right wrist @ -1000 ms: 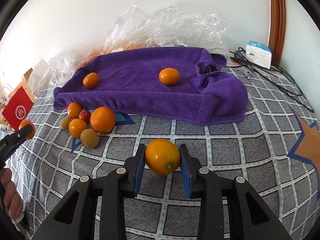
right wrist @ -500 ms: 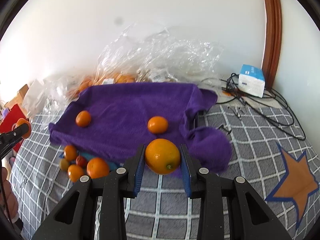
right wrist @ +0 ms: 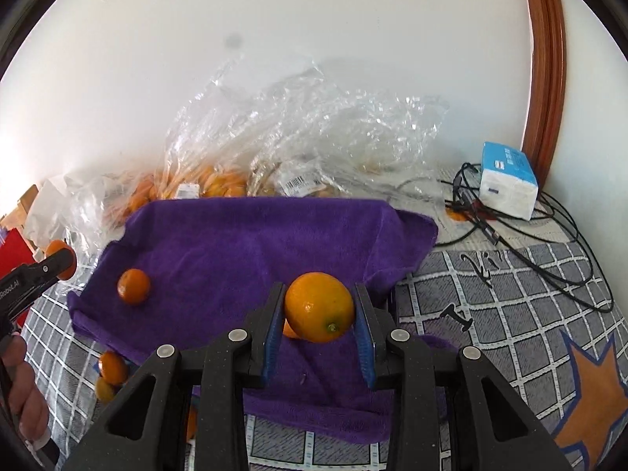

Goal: Organize fruits
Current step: 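Carry both oranges onto the purple towel and open both tools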

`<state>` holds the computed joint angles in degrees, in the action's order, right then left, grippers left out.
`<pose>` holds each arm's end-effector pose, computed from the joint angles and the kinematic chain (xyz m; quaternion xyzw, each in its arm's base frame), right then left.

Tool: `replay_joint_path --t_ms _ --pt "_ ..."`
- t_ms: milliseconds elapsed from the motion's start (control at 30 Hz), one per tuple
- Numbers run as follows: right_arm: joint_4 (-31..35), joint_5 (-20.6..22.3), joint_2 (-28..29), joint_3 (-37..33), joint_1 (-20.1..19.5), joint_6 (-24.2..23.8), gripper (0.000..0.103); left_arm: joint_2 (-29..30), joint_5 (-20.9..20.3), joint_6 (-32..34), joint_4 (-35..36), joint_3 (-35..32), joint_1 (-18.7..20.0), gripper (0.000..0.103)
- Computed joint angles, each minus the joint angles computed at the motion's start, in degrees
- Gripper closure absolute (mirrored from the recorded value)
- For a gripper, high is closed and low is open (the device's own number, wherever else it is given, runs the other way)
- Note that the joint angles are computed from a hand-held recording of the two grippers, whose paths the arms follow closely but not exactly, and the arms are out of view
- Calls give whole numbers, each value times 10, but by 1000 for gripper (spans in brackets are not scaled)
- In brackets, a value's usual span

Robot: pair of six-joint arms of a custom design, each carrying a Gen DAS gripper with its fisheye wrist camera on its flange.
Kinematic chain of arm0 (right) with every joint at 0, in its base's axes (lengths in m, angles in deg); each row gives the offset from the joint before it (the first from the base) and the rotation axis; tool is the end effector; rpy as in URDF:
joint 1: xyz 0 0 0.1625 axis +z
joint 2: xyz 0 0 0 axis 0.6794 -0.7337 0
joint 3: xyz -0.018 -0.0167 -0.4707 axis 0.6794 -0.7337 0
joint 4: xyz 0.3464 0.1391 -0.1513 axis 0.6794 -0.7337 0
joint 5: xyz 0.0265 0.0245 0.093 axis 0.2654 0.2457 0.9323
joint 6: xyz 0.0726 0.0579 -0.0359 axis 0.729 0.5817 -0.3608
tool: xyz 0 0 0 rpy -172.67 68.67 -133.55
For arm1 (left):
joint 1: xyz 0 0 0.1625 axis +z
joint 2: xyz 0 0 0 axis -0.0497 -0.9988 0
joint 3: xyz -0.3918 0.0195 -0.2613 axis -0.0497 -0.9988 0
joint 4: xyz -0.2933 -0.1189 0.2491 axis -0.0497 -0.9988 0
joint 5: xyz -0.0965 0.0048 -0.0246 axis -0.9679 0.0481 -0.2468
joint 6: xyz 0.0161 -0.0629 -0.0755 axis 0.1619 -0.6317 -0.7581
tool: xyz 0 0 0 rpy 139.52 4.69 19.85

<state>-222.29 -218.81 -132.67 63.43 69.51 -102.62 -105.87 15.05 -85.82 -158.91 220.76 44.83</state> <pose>0.2393 -0.4101 0.1339 0.1437 -0.8655 0.3631 0.3137 -0.1287 -0.4029 0.2442 0.0568 0.8687 -0.4437 0.2128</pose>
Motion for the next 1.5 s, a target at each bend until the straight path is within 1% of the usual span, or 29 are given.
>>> replay_joint_path --t_ms 133,233,367,467,600,767,900,1000,1067,1100,1167,1233,1333,1433,1500 --pt "5 3 9 5 -16 -5 70 37 8 15 -39 4 15 62" --pt "22 6 13 6 -24 -10 70 50 12 28 -57 6 19 62" --pt "29 2 21 2 -25 -16 70 55 15 28 -48 4 12 62" --pt "30 1 24 1 -27 -15 70 58 3 32 -44 3 11 62" --pt "38 -1 24 -2 -28 -10 70 68 22 25 -23 0 8 62" --pt "34 -10 31 -5 -26 -16 70 67 14 19 3 -6 15 62" --pt "26 -13 36 -7 -25 -21 69 67 18 17 12 -8 15 62" --pt "19 -9 35 -3 -25 -19 65 69 24 16 17 -8 14 62" --pt "13 -2 34 -1 -25 -19 57 69 25 17 21 -8 13 62" --pt "7 -1 36 0 -25 -22 55 68 23 18 20 -8 14 62" --pt "-5 -8 43 -2 -20 -32 48 67 22 19 18 -6 14 62" --pt "-13 -20 51 -6 -16 -40 46 66 23 17 23 -7 13 62" --pt "-21 -24 56 -7 -13 -48 43 64 26 14 31 -6 10 61" --pt "-32 -13 53 -2 -16 -38 43 62 19 20 15 -2 7 54" --pt "-33 -13 52 -1 -16 -30 43 63 26 22 3 2 0 51"
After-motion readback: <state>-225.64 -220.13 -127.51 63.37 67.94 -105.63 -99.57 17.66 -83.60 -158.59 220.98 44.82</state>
